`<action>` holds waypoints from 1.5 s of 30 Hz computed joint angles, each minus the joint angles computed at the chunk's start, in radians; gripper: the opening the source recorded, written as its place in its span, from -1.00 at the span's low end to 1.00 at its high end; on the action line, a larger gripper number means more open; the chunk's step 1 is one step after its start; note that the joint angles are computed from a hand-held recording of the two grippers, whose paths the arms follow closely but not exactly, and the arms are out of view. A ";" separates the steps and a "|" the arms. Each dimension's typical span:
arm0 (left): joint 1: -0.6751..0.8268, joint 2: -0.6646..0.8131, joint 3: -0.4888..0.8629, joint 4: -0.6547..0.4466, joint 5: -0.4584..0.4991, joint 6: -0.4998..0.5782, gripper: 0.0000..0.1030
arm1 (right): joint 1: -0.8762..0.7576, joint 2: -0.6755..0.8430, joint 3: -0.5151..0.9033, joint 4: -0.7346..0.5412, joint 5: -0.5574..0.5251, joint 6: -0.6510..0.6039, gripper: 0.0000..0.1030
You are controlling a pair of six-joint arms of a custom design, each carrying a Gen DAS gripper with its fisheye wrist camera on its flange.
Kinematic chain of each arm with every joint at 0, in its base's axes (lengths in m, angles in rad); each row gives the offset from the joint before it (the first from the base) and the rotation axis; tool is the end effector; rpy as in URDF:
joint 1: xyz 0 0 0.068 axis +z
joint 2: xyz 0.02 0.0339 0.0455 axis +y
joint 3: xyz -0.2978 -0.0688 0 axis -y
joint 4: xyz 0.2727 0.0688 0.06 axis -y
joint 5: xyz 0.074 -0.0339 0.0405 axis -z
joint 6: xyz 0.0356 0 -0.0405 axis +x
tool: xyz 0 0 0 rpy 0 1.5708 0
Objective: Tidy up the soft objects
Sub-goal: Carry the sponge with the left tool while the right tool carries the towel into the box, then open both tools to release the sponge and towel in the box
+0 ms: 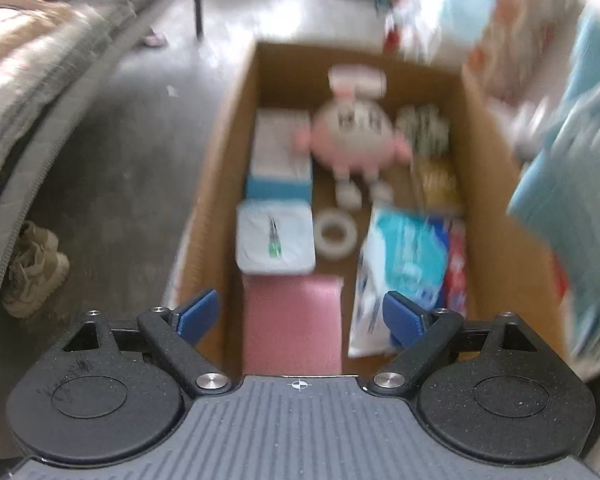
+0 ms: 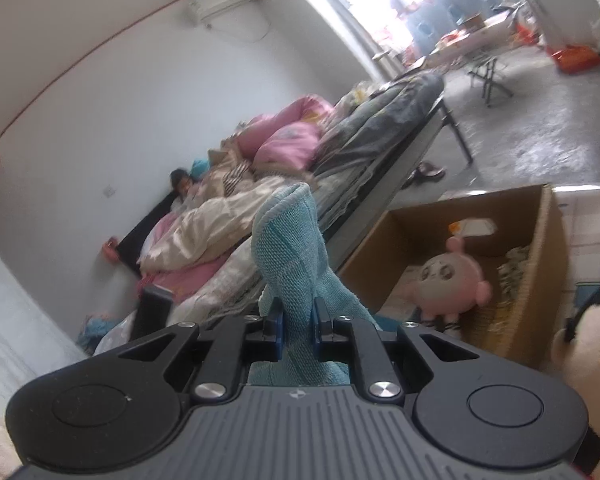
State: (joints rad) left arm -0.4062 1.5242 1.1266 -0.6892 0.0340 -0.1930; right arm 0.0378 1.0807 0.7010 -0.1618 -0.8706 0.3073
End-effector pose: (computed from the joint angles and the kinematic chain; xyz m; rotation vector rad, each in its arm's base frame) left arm 0.3043 -0.1322 0.2637 0.2962 2.6626 -0.2387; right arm 0.2372 0.0362 0.2809 -0.2549 2.0717 1.1208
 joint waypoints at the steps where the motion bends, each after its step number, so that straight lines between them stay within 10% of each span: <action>1: 0.012 -0.054 -0.045 0.046 0.011 -0.016 0.75 | 0.008 0.029 0.023 -0.022 -0.026 -0.006 -0.72; 5: 0.075 -0.272 -0.224 0.210 0.066 -0.099 0.78 | 0.090 0.151 0.131 -0.129 0.001 -0.067 -0.72; 16: 0.211 -0.442 -0.401 0.359 0.117 -0.146 0.78 | 0.524 0.418 0.346 -0.457 0.593 -0.358 -0.72; 33: 0.291 -0.464 -0.468 0.429 0.257 -0.140 0.78 | 0.482 0.846 0.603 -0.775 0.436 -0.225 -0.61; 40: 0.274 -0.471 -0.480 0.452 0.252 -0.163 0.85 | 0.432 0.689 0.492 -0.678 0.332 -0.173 0.41; 45: 0.218 -0.504 -0.492 0.460 0.195 -0.189 0.91 | 0.355 0.474 0.319 -0.549 0.249 -0.116 0.48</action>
